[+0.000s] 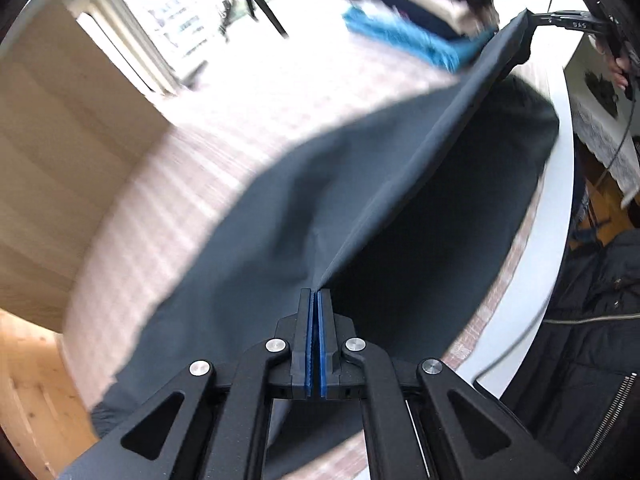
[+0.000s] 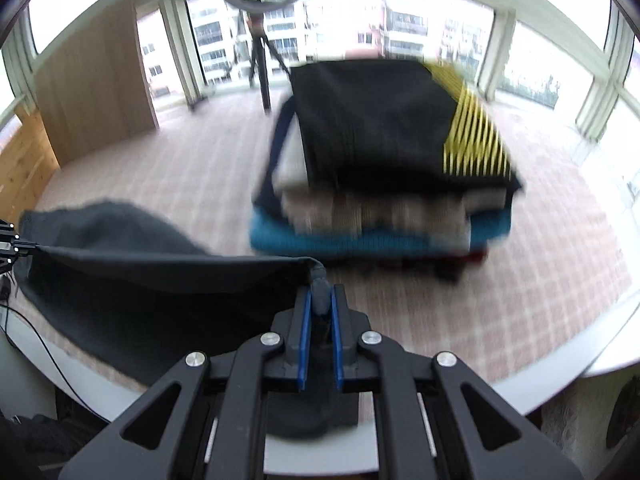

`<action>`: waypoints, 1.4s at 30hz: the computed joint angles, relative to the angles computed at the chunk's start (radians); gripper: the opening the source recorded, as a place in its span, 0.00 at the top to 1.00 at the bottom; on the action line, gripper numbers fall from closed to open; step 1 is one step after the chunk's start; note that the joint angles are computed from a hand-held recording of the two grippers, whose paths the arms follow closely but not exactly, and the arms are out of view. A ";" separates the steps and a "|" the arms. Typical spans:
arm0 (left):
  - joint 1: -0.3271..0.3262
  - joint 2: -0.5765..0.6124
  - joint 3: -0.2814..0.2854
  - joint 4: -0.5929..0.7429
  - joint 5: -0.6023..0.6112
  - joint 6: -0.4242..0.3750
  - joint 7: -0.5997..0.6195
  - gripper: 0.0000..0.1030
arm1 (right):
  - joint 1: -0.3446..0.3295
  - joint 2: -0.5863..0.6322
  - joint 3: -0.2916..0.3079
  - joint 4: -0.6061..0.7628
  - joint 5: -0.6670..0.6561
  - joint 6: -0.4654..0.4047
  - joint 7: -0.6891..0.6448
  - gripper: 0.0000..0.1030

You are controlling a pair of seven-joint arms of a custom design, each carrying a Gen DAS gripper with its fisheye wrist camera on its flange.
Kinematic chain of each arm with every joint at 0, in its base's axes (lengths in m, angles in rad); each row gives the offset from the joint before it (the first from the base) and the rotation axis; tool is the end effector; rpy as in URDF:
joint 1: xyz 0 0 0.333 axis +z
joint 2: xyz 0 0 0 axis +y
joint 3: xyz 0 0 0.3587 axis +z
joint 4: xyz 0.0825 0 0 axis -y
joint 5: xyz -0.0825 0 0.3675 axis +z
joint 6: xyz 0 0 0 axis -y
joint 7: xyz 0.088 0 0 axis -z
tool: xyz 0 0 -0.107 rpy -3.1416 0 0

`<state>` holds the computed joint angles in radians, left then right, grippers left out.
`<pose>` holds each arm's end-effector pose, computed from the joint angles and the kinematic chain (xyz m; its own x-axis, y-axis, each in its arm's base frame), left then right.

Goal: Fold clothes

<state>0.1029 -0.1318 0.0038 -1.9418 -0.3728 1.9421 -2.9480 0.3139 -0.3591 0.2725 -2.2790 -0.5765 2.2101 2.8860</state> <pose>0.5134 0.0303 0.6026 -0.9832 -0.0556 -0.1736 0.0043 0.9450 -0.3270 0.3718 0.2436 0.5726 -0.4293 -0.9032 0.0007 -0.7183 0.3409 -0.6064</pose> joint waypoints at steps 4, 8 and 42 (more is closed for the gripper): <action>-0.004 0.049 -0.018 0.074 0.000 -0.040 -0.016 0.99 | 0.007 -0.028 0.035 0.034 -0.054 -0.046 -0.014 0.91; 0.004 0.057 -0.027 -0.021 0.126 -0.029 0.029 0.94 | 0.050 -0.050 0.040 -0.059 0.033 -0.049 0.018 0.83; -0.202 0.073 -0.150 -0.249 0.246 0.207 -0.103 0.70 | 0.076 0.131 -0.118 -0.321 0.602 0.557 -0.176 0.58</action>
